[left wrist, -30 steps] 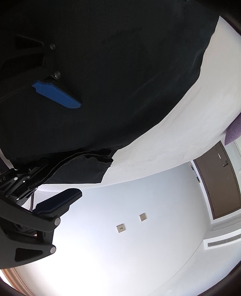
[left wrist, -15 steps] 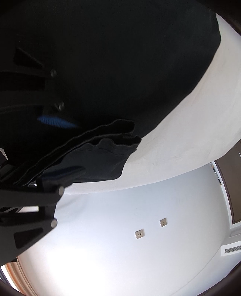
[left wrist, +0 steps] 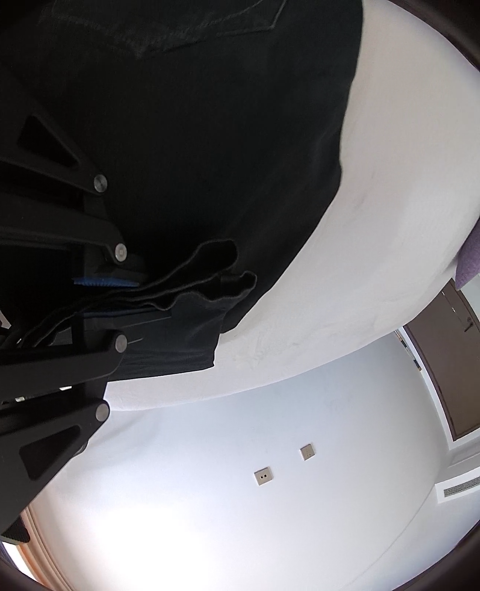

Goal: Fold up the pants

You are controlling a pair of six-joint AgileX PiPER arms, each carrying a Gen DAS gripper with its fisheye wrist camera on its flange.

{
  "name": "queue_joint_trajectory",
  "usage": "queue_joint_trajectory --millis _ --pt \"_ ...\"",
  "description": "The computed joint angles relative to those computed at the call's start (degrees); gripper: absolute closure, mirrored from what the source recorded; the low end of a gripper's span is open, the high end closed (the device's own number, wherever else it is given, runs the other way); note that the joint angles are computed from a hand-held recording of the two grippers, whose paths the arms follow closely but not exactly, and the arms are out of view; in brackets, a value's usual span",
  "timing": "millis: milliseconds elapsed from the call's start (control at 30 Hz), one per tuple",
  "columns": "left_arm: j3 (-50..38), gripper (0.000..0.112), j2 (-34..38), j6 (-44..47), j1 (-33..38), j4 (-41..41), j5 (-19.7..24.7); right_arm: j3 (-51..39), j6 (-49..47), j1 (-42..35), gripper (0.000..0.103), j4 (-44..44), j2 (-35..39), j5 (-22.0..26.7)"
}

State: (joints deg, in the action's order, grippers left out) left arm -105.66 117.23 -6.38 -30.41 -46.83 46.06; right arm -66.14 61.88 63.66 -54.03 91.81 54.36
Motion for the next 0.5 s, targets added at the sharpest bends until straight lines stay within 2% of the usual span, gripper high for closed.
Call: queue_joint_trajectory --millis 267,433,500 --pt "5.49 0.103 -4.24 4.39 7.82 2.4 4.45 -8.48 -6.29 -0.74 0.094 6.47 7.42 -5.28" --pt "8.2 0.103 -3.58 8.94 11.49 -0.24 4.67 -10.17 -10.68 -3.04 0.094 11.03 9.59 -8.08" --pt "9.31 0.102 -3.46 10.12 11.9 -0.86 4.41 -10.68 -11.92 -3.07 0.094 12.2 9.98 -7.69"
